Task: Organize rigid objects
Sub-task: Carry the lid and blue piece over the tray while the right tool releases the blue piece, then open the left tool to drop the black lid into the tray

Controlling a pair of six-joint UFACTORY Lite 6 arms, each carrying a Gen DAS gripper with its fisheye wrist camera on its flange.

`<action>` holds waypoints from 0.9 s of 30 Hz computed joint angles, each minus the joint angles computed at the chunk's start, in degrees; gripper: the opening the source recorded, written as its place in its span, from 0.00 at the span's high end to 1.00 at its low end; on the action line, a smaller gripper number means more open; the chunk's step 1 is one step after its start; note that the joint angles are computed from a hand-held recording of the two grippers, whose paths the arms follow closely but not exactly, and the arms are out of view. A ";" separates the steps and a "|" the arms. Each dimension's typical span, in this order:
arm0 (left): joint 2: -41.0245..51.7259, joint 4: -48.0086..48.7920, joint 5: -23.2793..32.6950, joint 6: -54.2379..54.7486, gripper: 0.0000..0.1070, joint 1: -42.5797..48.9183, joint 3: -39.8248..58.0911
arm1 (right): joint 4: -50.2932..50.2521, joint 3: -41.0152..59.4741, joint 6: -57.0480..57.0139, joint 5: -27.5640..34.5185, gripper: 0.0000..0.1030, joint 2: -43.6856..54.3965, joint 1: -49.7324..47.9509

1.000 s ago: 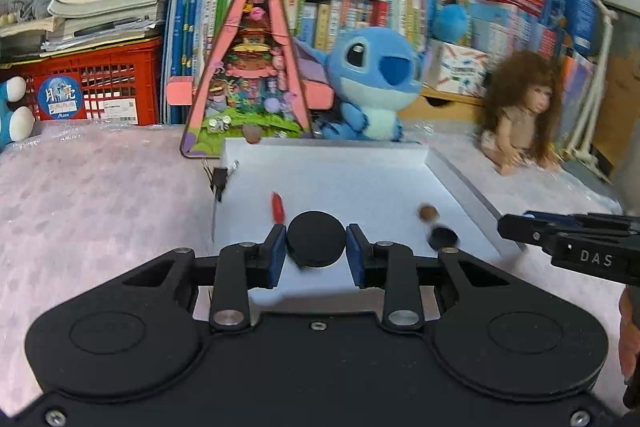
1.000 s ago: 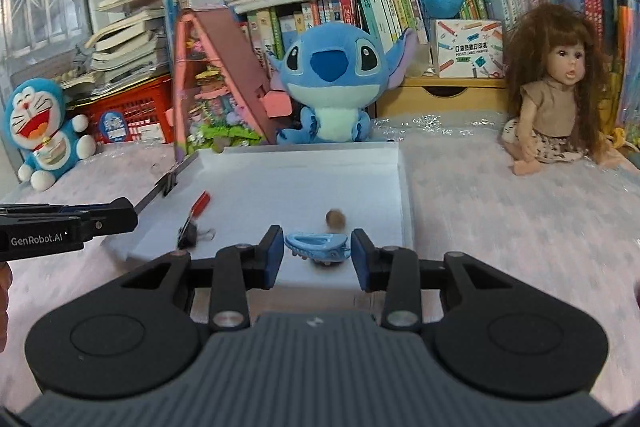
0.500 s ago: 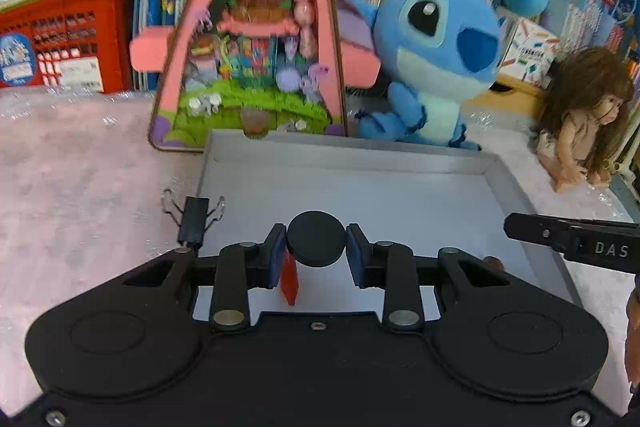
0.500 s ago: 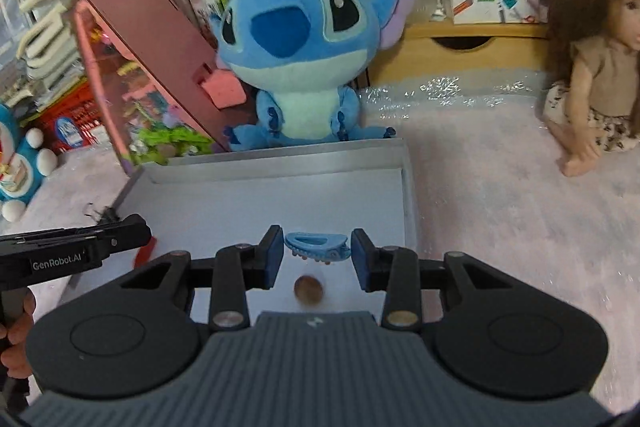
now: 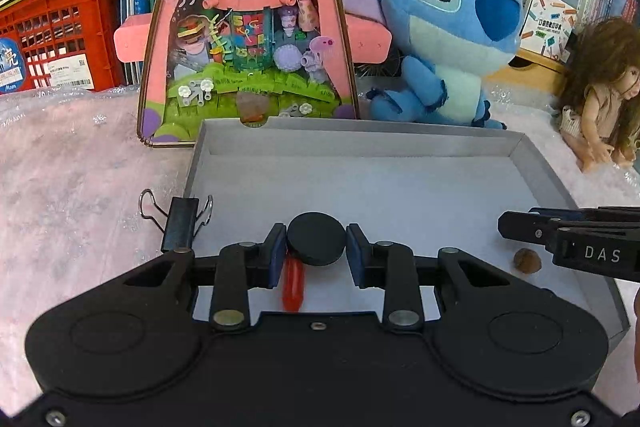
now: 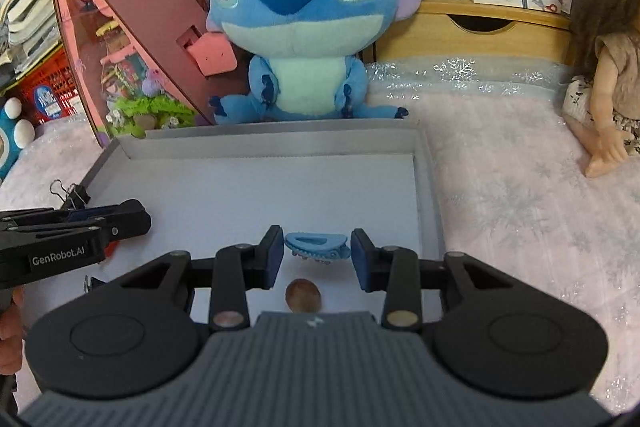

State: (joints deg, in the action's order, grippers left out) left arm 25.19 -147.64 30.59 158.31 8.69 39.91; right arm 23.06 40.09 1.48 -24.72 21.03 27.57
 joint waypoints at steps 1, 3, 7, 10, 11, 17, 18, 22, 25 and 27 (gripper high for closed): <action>0.04 -0.58 0.19 0.68 0.72 -0.14 -0.12 | 0.83 0.34 -0.82 0.05 0.59 0.39 0.16; 0.20 -1.37 0.44 1.47 0.72 -0.39 -0.18 | 2.22 0.79 -2.01 -0.04 0.59 1.10 0.53; 0.44 -2.78 1.26 3.32 0.72 -0.62 -0.52 | 3.97 1.12 -3.30 -0.66 0.64 2.03 1.13; 0.57 -2.95 1.55 3.86 0.72 -0.58 -0.49 | 3.12 1.03 -2.62 -0.83 0.64 2.05 0.98; 0.63 -3.18 1.61 4.12 0.72 -0.65 -0.47 | 2.77 0.91 -2.11 -1.00 0.64 2.02 0.90; -0.95 -3.15 1.16 4.33 0.71 -0.78 -1.80 | 1.16 -0.61 0.89 -2.06 0.44 0.81 0.75; -1.77 -2.53 1.22 3.95 0.69 -0.61 -2.40 | 1.03 -1.27 1.31 -2.15 0.44 0.03 0.73; -7.13 -2.04 1.52 3.28 0.58 -0.27 -6.22 | 3.55 -4.60 -0.29 -2.18 0.41 -5.09 1.47; -12.46 0.37 0.40 1.24 0.53 0.16 -9.59 | 6.99 -7.73 -3.61 -2.22 0.38 -10.22 2.99; -16.49 0.88 0.22 1.30 0.49 0.64 -12.53 | 11.54 -9.99 -7.76 -2.48 0.36 -14.07 4.79</action>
State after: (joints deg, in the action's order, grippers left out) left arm 8.70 -146.75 30.81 159.61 9.33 27.38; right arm 34.60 30.10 -6.27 -27.20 6.97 32.36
